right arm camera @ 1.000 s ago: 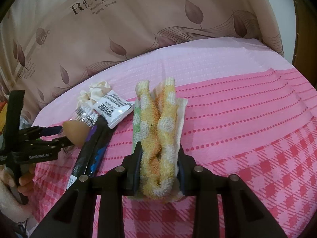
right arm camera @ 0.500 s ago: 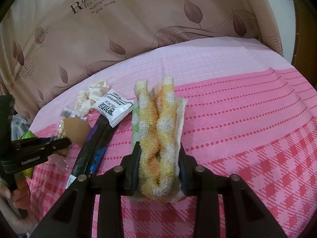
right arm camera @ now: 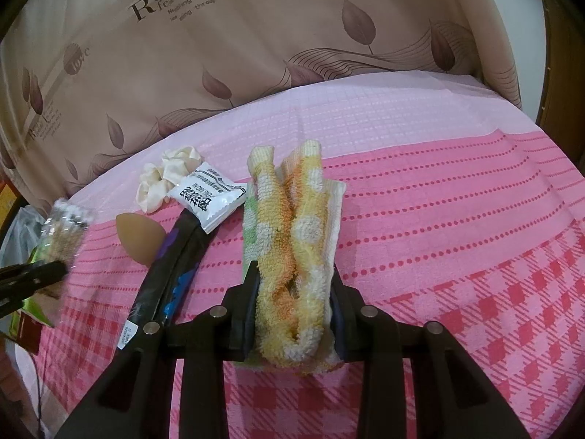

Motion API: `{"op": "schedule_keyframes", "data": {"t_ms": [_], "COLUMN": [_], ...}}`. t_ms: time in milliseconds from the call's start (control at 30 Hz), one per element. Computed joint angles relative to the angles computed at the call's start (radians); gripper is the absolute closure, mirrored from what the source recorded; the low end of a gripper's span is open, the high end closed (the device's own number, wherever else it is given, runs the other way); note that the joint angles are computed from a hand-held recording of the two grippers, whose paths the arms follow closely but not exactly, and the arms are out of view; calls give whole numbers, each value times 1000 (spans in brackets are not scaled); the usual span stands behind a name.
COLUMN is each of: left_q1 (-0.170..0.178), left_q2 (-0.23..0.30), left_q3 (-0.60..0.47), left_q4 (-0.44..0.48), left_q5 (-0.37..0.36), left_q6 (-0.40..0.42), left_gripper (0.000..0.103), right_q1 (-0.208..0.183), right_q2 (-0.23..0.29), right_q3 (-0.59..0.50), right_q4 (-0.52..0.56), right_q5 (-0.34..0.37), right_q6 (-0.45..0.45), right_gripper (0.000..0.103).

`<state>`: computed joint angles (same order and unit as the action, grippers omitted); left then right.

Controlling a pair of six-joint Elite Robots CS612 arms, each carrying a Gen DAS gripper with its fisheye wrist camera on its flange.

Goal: Organize soft objects
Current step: 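Carry the swab pack with the left gripper into the tin and release it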

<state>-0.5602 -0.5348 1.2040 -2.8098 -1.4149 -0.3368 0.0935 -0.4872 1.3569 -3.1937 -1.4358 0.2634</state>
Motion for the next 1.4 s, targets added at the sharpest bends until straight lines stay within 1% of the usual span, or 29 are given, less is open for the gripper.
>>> {"op": "schedule_keyframes", "data": {"t_ms": [167,333,533,833,1100,1233,1400], "left_q1": [0,0,8,38,72,84,101], "left_q2": [-43,-82,-128,-186,-233,-248,-256], "left_q3": [65,125,197,291,358,377,391], "left_q4": [-27,-57,-83,-84,-92,-85,-78], "left_q5": [16,59,95,158,248,281,301], "left_q6": [-49,-76,-116,-178,-252,-270,-276], "left_gripper": [81,81,81,81,81,81,81], "right_q1": [2,6,11,23,26,31,33], "right_q2": [-1,-2,-2,-3,-4,-1,-3], "right_q3": [0,0,-3,-8,-8,-13,-11], "right_q4": [1,5,8,19,23,28,28], "right_q5": [-9,-25,-43,-90,-109,-124,-138], "right_q6": [-6,-17,-27,-67,-82,-94,-106], "right_gripper": [72,72,72,72,72,72,72]}}
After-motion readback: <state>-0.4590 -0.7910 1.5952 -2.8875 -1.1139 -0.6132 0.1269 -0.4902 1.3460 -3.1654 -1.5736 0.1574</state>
